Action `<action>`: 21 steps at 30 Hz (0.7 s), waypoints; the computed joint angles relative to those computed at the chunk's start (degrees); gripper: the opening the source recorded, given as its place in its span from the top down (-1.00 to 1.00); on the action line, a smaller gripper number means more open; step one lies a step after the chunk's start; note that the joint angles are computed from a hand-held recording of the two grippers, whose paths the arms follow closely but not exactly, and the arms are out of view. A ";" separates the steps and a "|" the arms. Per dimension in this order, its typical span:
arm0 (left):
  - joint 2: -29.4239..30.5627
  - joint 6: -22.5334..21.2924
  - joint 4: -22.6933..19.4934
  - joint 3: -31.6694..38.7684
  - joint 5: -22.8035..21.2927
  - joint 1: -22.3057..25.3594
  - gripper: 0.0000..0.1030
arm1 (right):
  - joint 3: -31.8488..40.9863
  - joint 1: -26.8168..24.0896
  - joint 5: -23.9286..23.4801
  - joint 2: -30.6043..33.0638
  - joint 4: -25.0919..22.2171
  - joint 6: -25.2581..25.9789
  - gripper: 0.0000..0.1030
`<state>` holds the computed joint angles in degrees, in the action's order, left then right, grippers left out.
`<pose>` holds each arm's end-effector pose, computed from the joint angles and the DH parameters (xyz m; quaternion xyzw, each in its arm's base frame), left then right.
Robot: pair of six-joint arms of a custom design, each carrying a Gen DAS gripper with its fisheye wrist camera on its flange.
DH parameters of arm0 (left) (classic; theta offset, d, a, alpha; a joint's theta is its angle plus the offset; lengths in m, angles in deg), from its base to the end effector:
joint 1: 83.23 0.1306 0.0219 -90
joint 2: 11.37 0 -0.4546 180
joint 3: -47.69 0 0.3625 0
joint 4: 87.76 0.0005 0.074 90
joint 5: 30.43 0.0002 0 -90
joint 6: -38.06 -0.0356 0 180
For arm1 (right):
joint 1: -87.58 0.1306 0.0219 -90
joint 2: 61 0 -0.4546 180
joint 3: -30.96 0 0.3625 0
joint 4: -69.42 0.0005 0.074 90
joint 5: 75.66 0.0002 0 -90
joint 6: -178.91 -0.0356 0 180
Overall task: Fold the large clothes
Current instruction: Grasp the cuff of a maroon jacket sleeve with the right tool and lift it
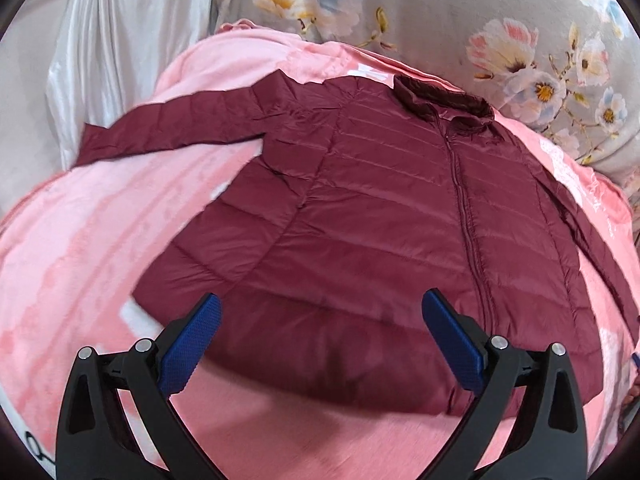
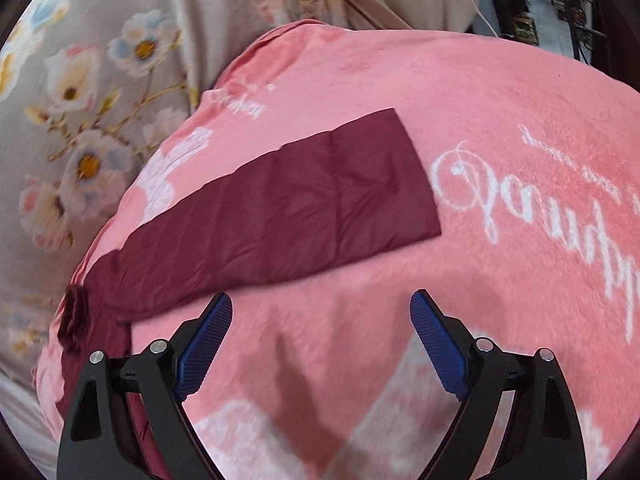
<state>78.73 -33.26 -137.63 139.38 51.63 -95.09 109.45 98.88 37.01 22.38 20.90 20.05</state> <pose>0.4488 -0.0897 0.5136 -0.0801 0.9291 -0.0311 0.3597 0.3893 0.0633 0.4654 0.5023 0.7862 0.0554 0.3557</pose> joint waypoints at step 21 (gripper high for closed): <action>6.90 0.36 3.77 7.14 7.80 3.50 -0.90 | 39.24 8.29 0.92 22.49 6.75 32.76 0.88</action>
<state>85.64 -32.90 -133.86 146.52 59.43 -91.59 148.69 107.17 37.94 44.88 27.65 52.81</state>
